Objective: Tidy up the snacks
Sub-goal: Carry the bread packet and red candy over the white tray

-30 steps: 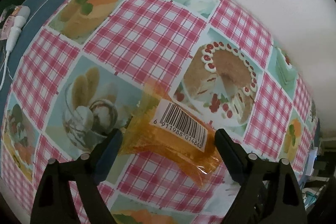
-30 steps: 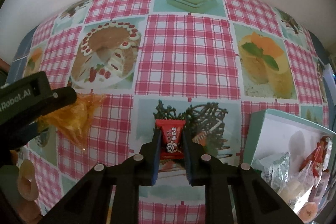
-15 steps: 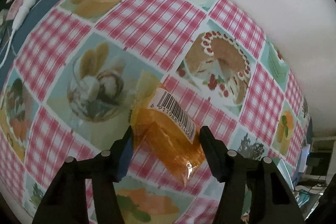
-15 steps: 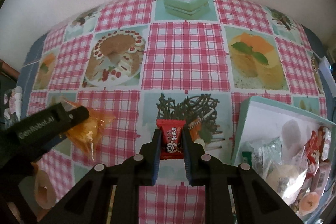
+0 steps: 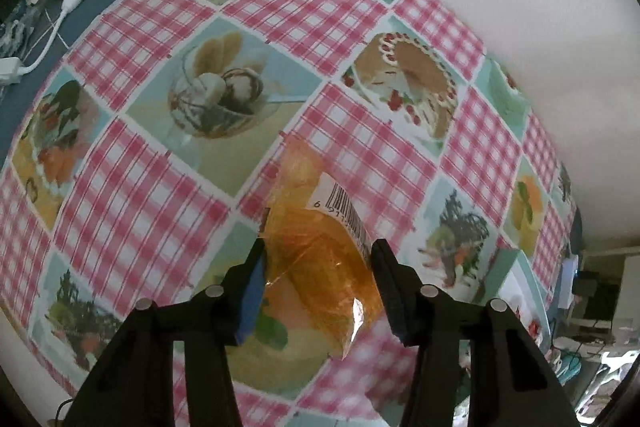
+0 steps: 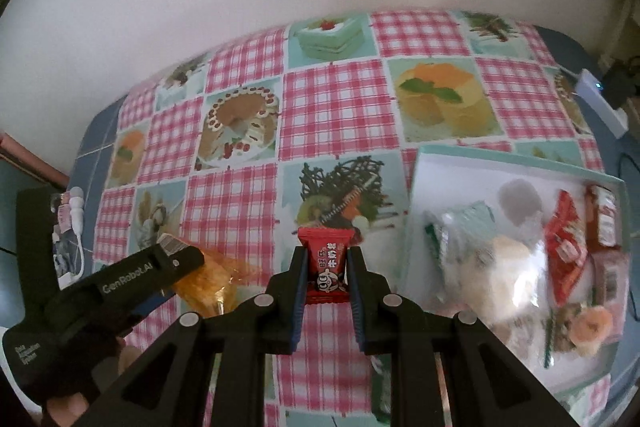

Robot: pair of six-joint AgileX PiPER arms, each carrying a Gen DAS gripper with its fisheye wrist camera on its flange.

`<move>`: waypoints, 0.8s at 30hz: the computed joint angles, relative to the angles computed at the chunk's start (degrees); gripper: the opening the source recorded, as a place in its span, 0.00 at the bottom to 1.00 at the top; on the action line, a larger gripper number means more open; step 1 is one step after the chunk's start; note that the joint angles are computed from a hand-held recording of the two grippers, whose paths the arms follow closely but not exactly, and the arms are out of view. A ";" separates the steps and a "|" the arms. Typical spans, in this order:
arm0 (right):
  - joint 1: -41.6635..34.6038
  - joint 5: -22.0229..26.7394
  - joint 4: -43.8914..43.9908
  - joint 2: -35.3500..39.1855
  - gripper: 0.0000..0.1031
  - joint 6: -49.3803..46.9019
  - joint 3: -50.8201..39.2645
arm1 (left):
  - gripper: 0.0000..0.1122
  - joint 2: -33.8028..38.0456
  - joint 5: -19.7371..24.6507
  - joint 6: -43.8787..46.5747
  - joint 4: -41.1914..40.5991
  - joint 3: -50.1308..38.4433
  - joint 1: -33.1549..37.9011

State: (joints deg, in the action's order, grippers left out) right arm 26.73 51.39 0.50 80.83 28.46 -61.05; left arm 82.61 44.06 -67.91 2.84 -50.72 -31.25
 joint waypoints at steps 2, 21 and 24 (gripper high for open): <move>0.73 0.12 -0.97 -1.50 0.20 1.40 0.98 | 0.47 -1.60 0.92 -2.71 1.29 0.55 -2.32; -0.36 6.75 -5.72 -19.26 0.20 6.30 9.24 | 0.47 -5.25 16.16 -29.07 17.08 -9.72 -30.20; -2.87 7.70 -5.69 -21.65 0.20 4.94 11.09 | 0.47 -3.18 15.74 -25.54 16.87 -12.38 -28.45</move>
